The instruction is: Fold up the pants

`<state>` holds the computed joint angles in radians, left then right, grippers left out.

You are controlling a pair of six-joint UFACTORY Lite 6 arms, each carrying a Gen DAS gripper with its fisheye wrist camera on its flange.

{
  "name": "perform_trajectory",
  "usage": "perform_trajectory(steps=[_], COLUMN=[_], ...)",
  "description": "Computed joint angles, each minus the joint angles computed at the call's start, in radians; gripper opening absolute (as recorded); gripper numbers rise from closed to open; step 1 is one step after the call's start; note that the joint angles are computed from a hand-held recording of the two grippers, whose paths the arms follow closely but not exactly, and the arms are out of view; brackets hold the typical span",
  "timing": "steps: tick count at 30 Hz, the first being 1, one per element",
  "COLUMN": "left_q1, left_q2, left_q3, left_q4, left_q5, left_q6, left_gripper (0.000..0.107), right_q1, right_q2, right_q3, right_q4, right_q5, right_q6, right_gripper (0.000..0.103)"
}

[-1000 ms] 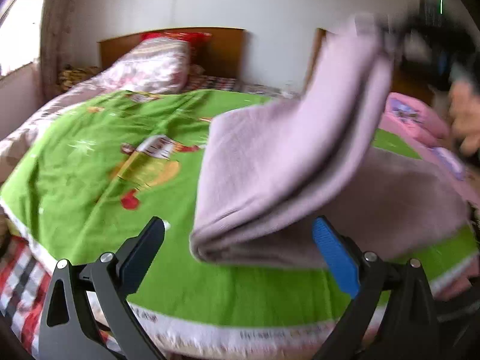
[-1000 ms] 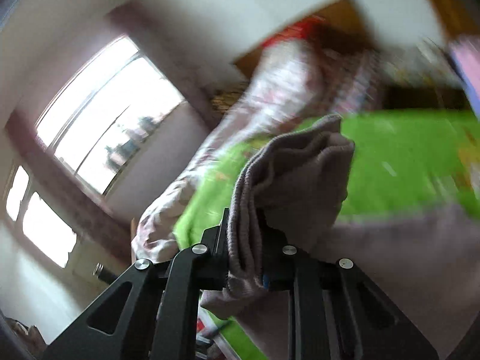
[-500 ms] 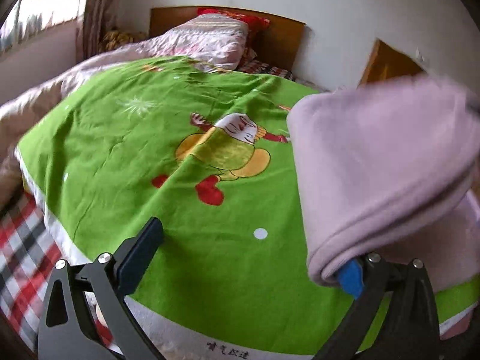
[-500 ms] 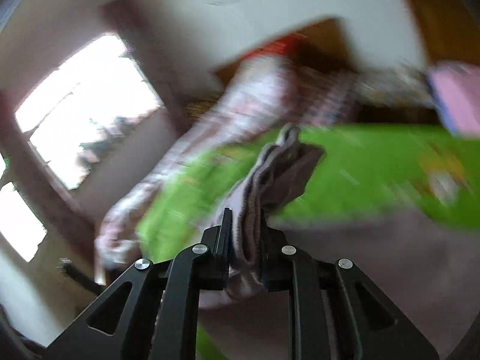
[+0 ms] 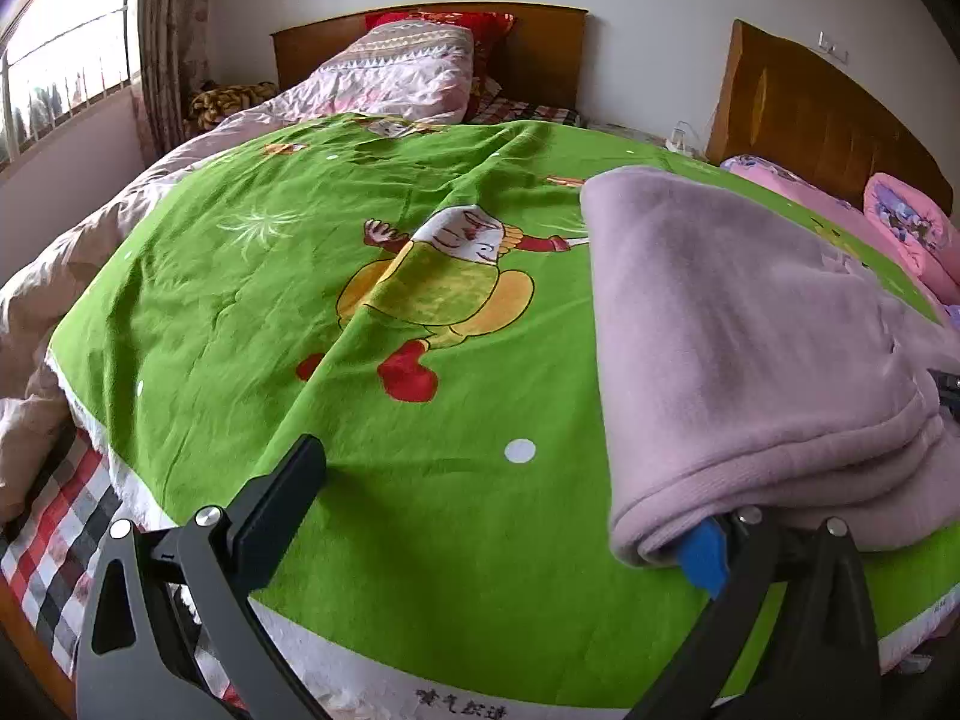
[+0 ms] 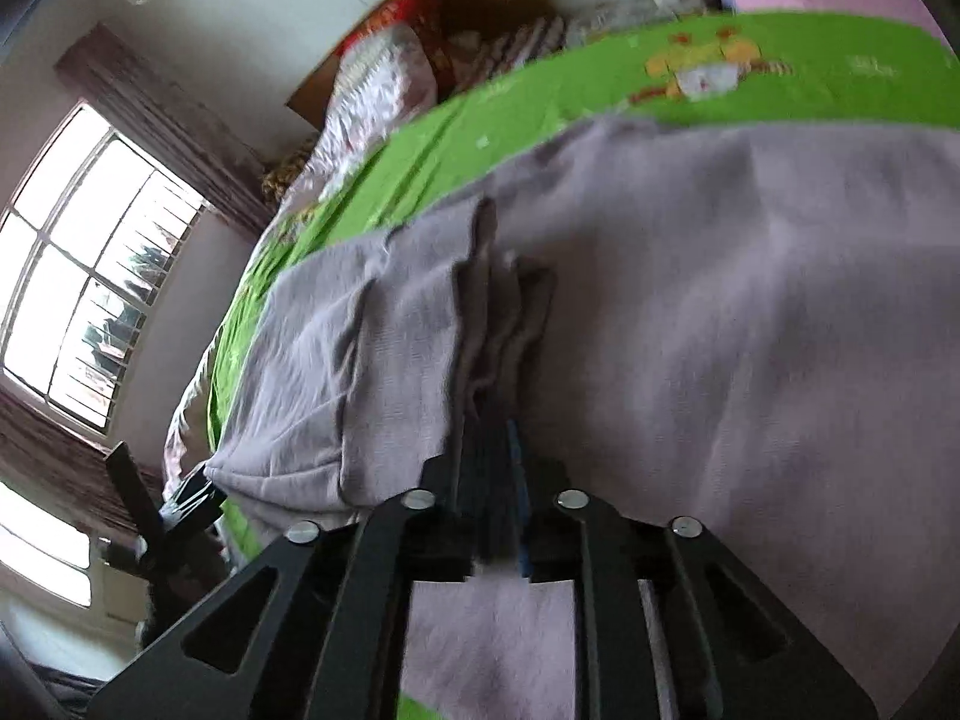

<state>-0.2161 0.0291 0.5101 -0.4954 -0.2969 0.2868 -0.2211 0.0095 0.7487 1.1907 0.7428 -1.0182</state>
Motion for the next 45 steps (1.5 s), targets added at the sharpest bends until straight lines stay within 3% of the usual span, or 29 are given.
perform_trajectory(steps=[1,3,4,11,13,15,16,20,24,27,30,33,45], left_q1=[-0.008,-0.010,-0.011,-0.015,-0.018,-0.020,-0.020,-0.012,0.004,0.009,0.013,0.010,0.000], left_q2=[-0.004,-0.001,-0.001,-0.004,-0.006,-0.008,-0.008,-0.009,-0.005,0.001,0.006,0.009,0.006], left_q3=[-0.006,-0.007,-0.008,-0.021,-0.025,-0.033,-0.038,-0.035,-0.030,-0.023,-0.010,0.000,-0.006], left_q4=[-0.021,-0.027,-0.027,0.001,0.001,0.008,0.015,0.031,0.094,0.126,0.126,0.101,0.053], left_q5=[-0.006,-0.013,-0.016,-0.034,-0.043,-0.056,-0.062,-0.051,-0.042,-0.037,-0.018,-0.004,-0.009], left_q6=[0.012,0.015,0.015,-0.011,-0.015,-0.023,-0.029,-0.032,-0.068,-0.080,-0.071,-0.049,-0.018], left_gripper=[0.102,0.102,0.102,0.102,0.102,0.102,0.102,0.102,0.102,0.102,0.102,0.102,0.102], right_q1=[-0.019,-0.077,-0.093,0.039,0.120,0.158,0.162,0.153,0.138,0.172,0.169,0.213,0.184], right_q2=[-0.016,-0.017,-0.040,0.083,0.111,0.156,0.170,-0.001,-0.190,-0.171,-0.156,-0.178,-0.195], right_q3=[-0.017,-0.022,-0.030,0.121,0.180,0.223,0.229,0.117,0.040,-0.016,-0.068,-0.073,-0.113], right_q4=[-0.011,0.052,0.053,-0.020,-0.063,-0.079,-0.071,-0.050,-0.125,-0.210,-0.159,-0.213,-0.122], right_q5=[0.020,0.104,0.119,0.091,0.043,0.037,0.042,-0.018,-0.009,-0.098,-0.146,-0.197,-0.199], right_q6=[0.005,-0.078,-0.083,-0.042,-0.004,0.029,0.033,0.031,0.110,0.172,0.104,0.159,0.076], right_gripper=[0.034,0.076,0.085,0.088,0.079,0.024,0.021,0.017,0.017,0.017,0.017,0.017,0.018])
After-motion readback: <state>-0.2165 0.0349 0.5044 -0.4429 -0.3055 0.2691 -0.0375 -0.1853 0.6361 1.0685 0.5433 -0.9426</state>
